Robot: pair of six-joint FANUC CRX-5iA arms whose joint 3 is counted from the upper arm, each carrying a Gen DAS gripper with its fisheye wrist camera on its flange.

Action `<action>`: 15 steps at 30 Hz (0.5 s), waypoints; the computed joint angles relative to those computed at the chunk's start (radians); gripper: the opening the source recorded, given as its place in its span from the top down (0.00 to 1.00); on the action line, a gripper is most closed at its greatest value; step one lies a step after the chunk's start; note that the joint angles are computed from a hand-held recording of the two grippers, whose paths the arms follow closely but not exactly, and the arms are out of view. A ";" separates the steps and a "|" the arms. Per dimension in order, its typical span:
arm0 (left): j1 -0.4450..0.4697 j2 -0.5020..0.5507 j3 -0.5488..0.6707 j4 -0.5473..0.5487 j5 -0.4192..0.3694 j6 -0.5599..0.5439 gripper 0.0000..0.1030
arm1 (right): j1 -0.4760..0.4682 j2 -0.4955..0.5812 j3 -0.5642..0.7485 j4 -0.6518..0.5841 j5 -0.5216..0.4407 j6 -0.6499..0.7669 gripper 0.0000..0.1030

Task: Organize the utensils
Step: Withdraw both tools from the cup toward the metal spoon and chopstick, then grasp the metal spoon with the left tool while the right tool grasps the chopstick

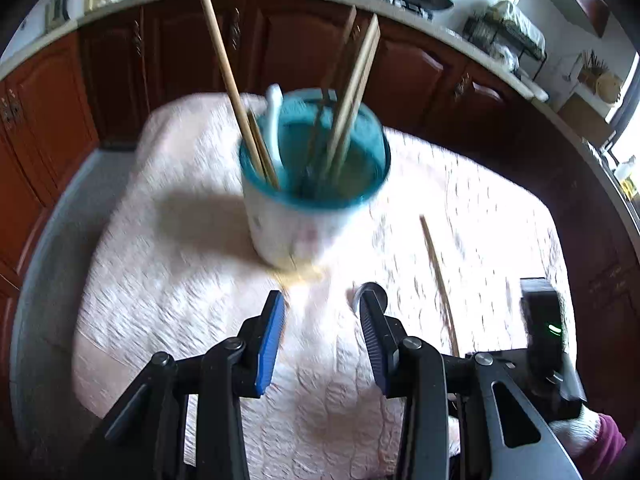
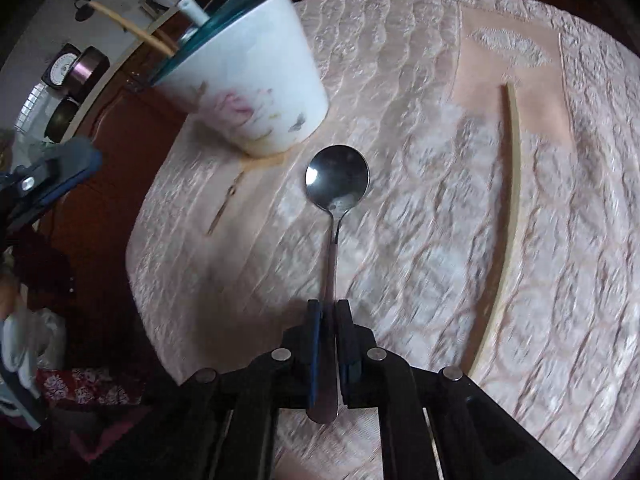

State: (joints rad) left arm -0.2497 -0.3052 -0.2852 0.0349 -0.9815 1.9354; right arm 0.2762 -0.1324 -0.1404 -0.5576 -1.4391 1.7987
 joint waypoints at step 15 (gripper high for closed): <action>-0.004 0.155 -0.048 0.163 0.105 -0.215 0.62 | -0.170 0.159 0.184 0.112 0.113 -0.050 0.84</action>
